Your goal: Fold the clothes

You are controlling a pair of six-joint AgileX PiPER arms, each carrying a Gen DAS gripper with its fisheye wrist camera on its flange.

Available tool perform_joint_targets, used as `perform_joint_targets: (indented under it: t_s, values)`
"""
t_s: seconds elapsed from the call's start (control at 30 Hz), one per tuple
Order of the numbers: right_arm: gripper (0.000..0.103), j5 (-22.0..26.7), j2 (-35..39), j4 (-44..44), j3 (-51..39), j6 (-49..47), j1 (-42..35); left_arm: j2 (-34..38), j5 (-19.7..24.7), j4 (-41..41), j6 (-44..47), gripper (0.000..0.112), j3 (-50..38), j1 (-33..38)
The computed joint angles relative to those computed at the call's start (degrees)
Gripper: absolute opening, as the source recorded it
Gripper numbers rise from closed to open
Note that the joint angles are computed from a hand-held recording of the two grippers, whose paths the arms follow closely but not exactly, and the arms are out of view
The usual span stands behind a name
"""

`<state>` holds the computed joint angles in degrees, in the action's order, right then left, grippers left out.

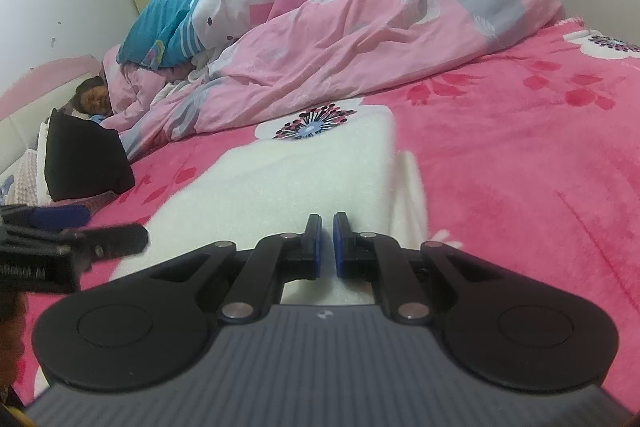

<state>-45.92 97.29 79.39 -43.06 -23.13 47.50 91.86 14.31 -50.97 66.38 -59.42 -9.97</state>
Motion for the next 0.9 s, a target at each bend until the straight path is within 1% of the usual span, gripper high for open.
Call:
perform_joint_targets:
  t_s: [0.03, 0.1, 0.13, 0.17, 0.2, 0.27, 0.3, 0.37, 0.57, 0.63, 0.7, 0.73, 0.77, 0.8, 0.9]
  values:
    - [0.005, -0.2, 0.1, 0.4, -0.2, -0.5, 0.1, 0.4, -0.9, 2.0, -2.6, 0.103, -0.2, -0.1]
    - [0.005, -0.3, 0.2, 0.8, -0.4, -1.0, 0.2, 1.4, -2.2, 9.6, -11.2, 0.103, -0.8, -0.4]
    - [0.005, -0.3, 0.2, 1.0, -0.4, -1.2, 0.2, 2.3, -1.6, 12.7, -14.4, 0.103, -1.5, -0.3]
    - [0.005, -0.3, 0.2, 1.1, -0.5, -1.4, 0.2, 2.9, -0.5, 13.6, -15.3, 0.103, -1.9, -0.1]
    - [0.005, -0.3, 0.2, 1.3, -0.6, -1.7, 0.3, 3.0, -0.3, 12.2, -14.0, 0.103, -1.7, 0.1]
    - [0.005, -0.2, 0.2, 1.5, -0.7, -2.0, 0.2, 2.9, -0.5, 5.6, -7.5, 0.103, -0.4, 0.4]
    - [0.005, -0.2, 0.2, 1.6, -0.7, -2.2, 0.2, 3.1, 0.0, 5.0, -6.7, 0.103, -0.4, 0.4]
    - [0.005, -0.2, 0.2, 1.9, -0.8, -2.6, 0.3, 3.5, 1.6, 6.3, -8.6, 0.103, -1.1, 0.4]
    - [0.005, -0.3, 0.4, 2.9, -1.4, -3.8, 0.5, 4.2, 2.4, 6.2, -9.5, 0.103, -1.5, 0.5]
    - [0.005, 0.0, 0.3, 3.8, -1.8, -5.2, 0.5, 4.4, 2.8, 7.2, -10.6, 0.103, -1.8, 0.5]
    - [0.006, 0.4, -0.8, 6.6, -2.4, -8.4, 0.7, 4.5, 2.9, 8.5, -11.9, 0.103, -2.2, 0.4]
    - [0.009, 0.6, -1.7, 8.5, -2.8, -10.2, 0.9, 4.6, 3.0, 10.0, -13.3, 0.103, -2.5, 0.1]
    - [0.014, -0.3, -2.6, 9.0, -2.5, -10.4, 1.8, 4.7, 3.0, 11.7, -15.1, 0.103, -2.9, -0.1]
    - [0.015, -1.3, -3.6, 9.4, -2.1, -10.3, 2.9, 4.9, 3.2, 13.9, -17.4, 0.103, -3.4, -0.4]
    - [0.016, -5.8, -5.0, 11.4, -1.8, -14.9, 7.7, 5.3, 4.2, 21.8, -25.9, 0.103, -5.0, -1.4]
